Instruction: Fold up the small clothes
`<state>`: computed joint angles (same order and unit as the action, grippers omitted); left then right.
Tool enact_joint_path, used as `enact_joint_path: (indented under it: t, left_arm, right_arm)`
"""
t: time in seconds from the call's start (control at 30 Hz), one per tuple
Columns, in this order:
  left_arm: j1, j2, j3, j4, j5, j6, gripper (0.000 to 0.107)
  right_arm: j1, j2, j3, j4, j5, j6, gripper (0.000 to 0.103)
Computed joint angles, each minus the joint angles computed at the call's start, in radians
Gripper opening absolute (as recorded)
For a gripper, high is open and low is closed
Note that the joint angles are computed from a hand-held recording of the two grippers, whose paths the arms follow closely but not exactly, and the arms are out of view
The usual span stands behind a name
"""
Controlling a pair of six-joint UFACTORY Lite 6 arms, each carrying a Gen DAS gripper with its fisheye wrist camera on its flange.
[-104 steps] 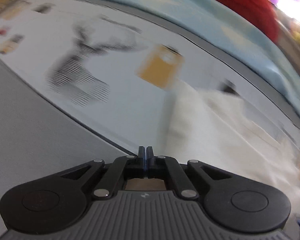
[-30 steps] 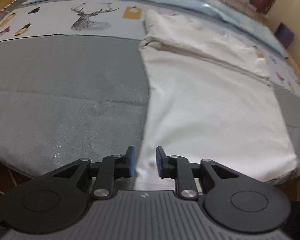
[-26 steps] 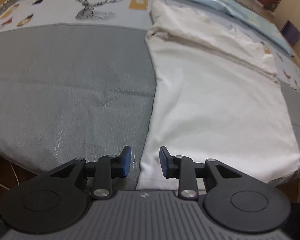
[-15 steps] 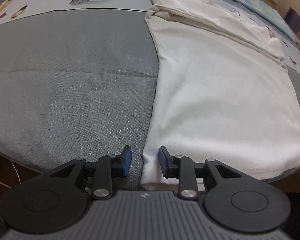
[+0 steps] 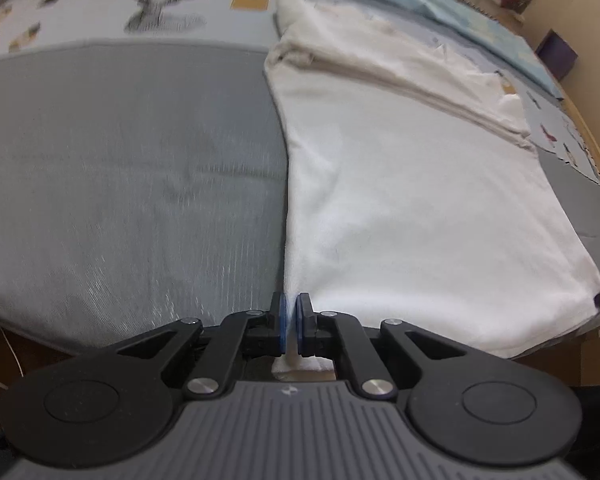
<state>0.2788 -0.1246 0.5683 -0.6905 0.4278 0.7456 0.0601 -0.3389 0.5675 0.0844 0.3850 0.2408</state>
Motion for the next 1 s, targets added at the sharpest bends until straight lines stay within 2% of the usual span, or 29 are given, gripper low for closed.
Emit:
enact_joint_path:
  t: [0.1,0.13,0.23,0.37,0.43,0.47,0.5,0.53,0.63,0.7,1.0]
  left_arm:
    - [-0.021,0.061,0.025,0.015,-0.006,-0.044,0.026]
    - [-0.036,0.071,0.028,0.036,-0.020,-0.069,0.027]
    - [-0.071,0.110,0.037,0.123,-0.059,-0.155,0.027]
    - [-0.089,0.122,0.043,0.167,-0.072,-0.185,0.027]
    - [-0.091,0.121,0.043,0.152,-0.073,-0.165,0.009]
    - [-0.084,0.116,0.041,0.126,-0.066,-0.131,0.006]
    - [-0.086,0.108,0.039,0.121,-0.068,-0.124,0.006]
    - [-0.088,0.095,0.035,0.129,-0.070,-0.127,0.006]
    - [-0.079,0.070,0.026,0.103,-0.058,-0.104,0.006]
    - [-0.081,0.071,0.030,0.121,-0.050,-0.125,0.006]
    - [-0.095,0.106,0.047,0.205,-0.038,-0.208,0.014]
  right_arm:
    - [0.013,0.067,0.013,-0.080,0.015,0.091,0.009]
    - [0.021,0.098,0.023,-0.120,0.017,0.146,0.010]
    - [0.019,0.158,0.047,-0.093,0.019,0.128,0.020]
    - [0.061,0.221,0.066,-0.170,0.022,0.180,0.023]
    - [0.078,0.235,0.077,-0.208,0.021,0.196,0.023]
    - [0.084,0.237,0.079,-0.214,0.020,0.192,0.020]
    - [0.078,0.239,0.081,-0.181,0.011,0.149,0.014]
    - [0.076,0.229,0.077,-0.149,0.005,0.113,0.001]
    - [0.083,0.136,0.040,-0.175,-0.011,0.114,0.001]
    - [0.063,0.099,0.030,-0.128,-0.023,0.069,0.001]
    - [0.041,0.169,0.053,-0.110,0.015,0.088,0.003]
